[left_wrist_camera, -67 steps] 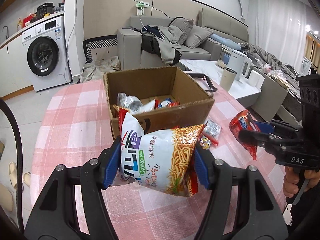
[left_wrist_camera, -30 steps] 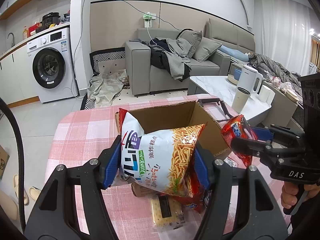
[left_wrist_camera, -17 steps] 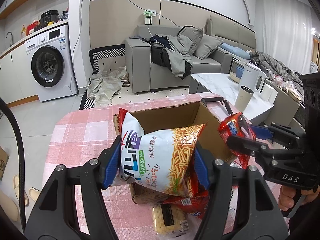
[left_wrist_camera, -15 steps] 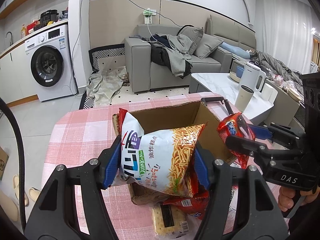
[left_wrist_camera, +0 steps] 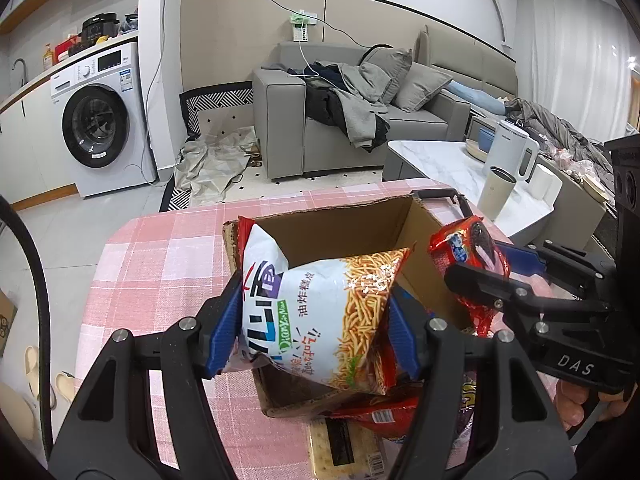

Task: Organize snacks
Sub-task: 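Lower both packets into the box and open left tool while right tool opens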

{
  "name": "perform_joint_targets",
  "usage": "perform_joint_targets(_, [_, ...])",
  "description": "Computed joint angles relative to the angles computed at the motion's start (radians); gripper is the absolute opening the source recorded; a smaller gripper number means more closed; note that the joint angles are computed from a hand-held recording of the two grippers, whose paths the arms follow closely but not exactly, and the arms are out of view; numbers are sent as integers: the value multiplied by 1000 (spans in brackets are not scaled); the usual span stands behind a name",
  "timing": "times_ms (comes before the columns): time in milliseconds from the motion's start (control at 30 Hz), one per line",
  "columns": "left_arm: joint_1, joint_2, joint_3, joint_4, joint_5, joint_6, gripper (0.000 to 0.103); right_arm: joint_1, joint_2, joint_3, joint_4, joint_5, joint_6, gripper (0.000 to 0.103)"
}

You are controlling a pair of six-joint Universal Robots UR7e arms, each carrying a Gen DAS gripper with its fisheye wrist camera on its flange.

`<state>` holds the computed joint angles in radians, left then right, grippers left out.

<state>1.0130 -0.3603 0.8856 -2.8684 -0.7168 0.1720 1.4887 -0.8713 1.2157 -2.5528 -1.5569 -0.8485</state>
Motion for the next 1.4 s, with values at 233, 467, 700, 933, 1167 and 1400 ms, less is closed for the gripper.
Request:
perform_joint_targets(233, [9, 16, -24, -15, -4, 21, 62, -7, 14, -15, 0, 28, 23, 45])
perform_joint_targets(467, [13, 37, -52, -29, -13, 50, 62, -25, 34, -38, -5, 91, 70, 45])
perform_joint_targets(700, [17, 75, -115, -15, -19, 74, 62, -39, 55, -71, 19, 124, 101, 45])
perform_joint_targets(933, [28, 165, -286, 65, -20, 95, 62, -45, 70, -90, 32, 133, 109, 45])
perform_joint_targets(1167, [41, 251, -430, 142, -13, 86, 62, -44, 84, -104, 43, 119, 105, 45])
perform_joint_targets(1400, [56, 315, -539, 190, -14, 81, 62, -43, 97, -113, 41, 106, 108, 45])
